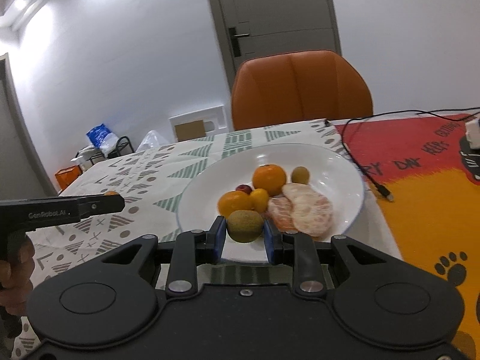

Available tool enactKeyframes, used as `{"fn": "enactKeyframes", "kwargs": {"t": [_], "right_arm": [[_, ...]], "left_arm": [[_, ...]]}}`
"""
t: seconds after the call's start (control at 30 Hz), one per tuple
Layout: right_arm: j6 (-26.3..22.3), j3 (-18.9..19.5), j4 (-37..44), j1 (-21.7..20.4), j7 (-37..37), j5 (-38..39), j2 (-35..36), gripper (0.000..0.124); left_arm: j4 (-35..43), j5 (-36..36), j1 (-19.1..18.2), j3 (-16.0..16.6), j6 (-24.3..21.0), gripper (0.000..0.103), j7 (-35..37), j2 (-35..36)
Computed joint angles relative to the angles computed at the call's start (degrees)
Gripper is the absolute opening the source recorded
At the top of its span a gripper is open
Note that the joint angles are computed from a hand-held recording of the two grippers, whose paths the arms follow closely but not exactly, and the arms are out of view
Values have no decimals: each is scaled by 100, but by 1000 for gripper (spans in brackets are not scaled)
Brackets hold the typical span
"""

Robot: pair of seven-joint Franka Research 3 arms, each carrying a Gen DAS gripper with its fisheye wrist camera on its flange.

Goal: Organize fruits
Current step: 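Carry the small orange and green fruit over the white plate with both tools, then open both tools to drop the small orange and green fruit onto the plate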

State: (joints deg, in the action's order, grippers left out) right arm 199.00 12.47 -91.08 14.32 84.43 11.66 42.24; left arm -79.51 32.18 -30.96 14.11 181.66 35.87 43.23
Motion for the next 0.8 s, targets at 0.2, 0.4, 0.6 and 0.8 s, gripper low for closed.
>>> {"fn": "enactKeyframes", "kwargs": {"t": [0.2,0.4,0.6,0.8], "right_arm": [[233,15,-177,-96,98,-8,-69,32],[274,95,-295,-245,249,-161,-102,32],[344,179,-383,-377,394,-354,-119,32],[397,132,-454,-402,513,-402,-154,32]], "left_arm": [[407,-26,215,-428,-197,23,347,197],[831,-78,360,-768,-391,23,676,421],[1337,-196,499,-1110,-627,23,1102,709],[1958,-393,570,-1373,-898,23,1546,1070]]}}
